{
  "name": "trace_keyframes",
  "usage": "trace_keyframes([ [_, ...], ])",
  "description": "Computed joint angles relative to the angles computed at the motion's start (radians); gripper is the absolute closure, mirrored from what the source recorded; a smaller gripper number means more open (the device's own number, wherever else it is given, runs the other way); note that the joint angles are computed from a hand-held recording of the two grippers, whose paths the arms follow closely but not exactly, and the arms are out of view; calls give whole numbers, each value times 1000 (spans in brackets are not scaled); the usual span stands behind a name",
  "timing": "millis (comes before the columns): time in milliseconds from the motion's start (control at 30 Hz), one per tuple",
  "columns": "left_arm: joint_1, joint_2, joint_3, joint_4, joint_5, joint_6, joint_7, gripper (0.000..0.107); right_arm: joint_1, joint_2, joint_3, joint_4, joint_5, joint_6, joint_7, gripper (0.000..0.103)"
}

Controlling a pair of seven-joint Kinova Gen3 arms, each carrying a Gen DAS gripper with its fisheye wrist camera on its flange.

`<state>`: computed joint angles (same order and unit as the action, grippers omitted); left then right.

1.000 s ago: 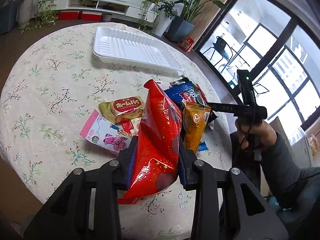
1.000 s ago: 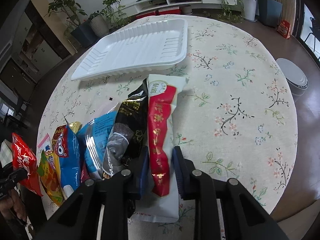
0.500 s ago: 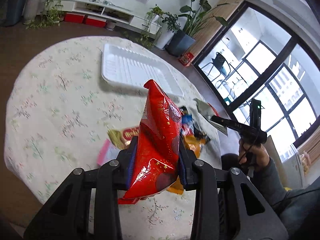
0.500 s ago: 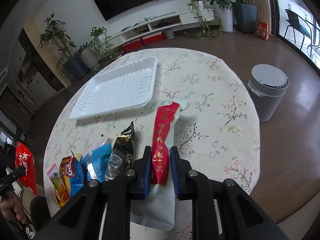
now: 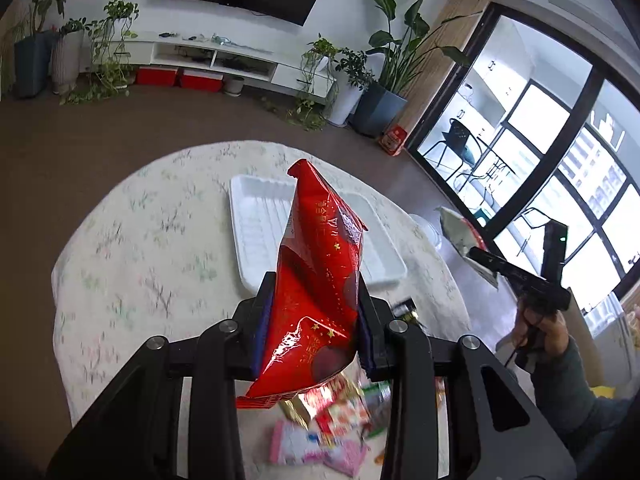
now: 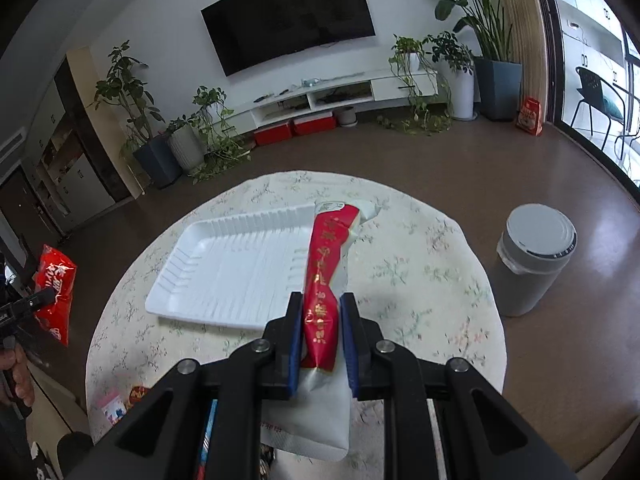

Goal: Organize snacks
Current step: 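Carry both packets over the white tray and release them inside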

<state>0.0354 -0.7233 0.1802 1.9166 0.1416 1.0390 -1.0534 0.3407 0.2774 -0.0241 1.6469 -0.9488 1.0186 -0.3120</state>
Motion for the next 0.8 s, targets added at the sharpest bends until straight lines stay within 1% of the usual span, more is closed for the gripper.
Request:
trace_keyframes([
  [100, -5, 118, -21, -8, -11, -86, -33, 76, -61, 7, -32, -32, 3, -47, -20, 83],
  [200, 11, 242, -44, -7, -13, -182, -69, 76, -142, 10, -64, -35, 40, -143, -25, 83],
  [267, 28, 328, -73, -7, -3, -225, -95, 76, -194, 35, -77, -57, 92, -178, -65, 83],
  [367, 22, 438, -55, -8, -35, -273, -89, 76, -263, 85, -94, -97, 194, -220, -140, 83],
  [433, 25, 498, -48, -21, -56, -283, -74, 76, -293, 115, -107, -117, 255, -247, -173, 83],
  [500, 34, 540, -53, -27, -66, -287, -62, 76, -303, 141, -119, -131, 300, -261, -206, 83],
  [600, 44, 575, -49, -12, -98, -292, -20, 76, -316, 184, -124, -167, 372, -254, -264, 83],
  [733, 58, 573, -43, 28, -139, -309, 44, 76, -306, 217, -141, -179, 426, -254, -305, 83],
  [800, 63, 571, -32, 36, -160, -308, 85, 76, -295, 217, -153, -158, 439, -268, -304, 83],
])
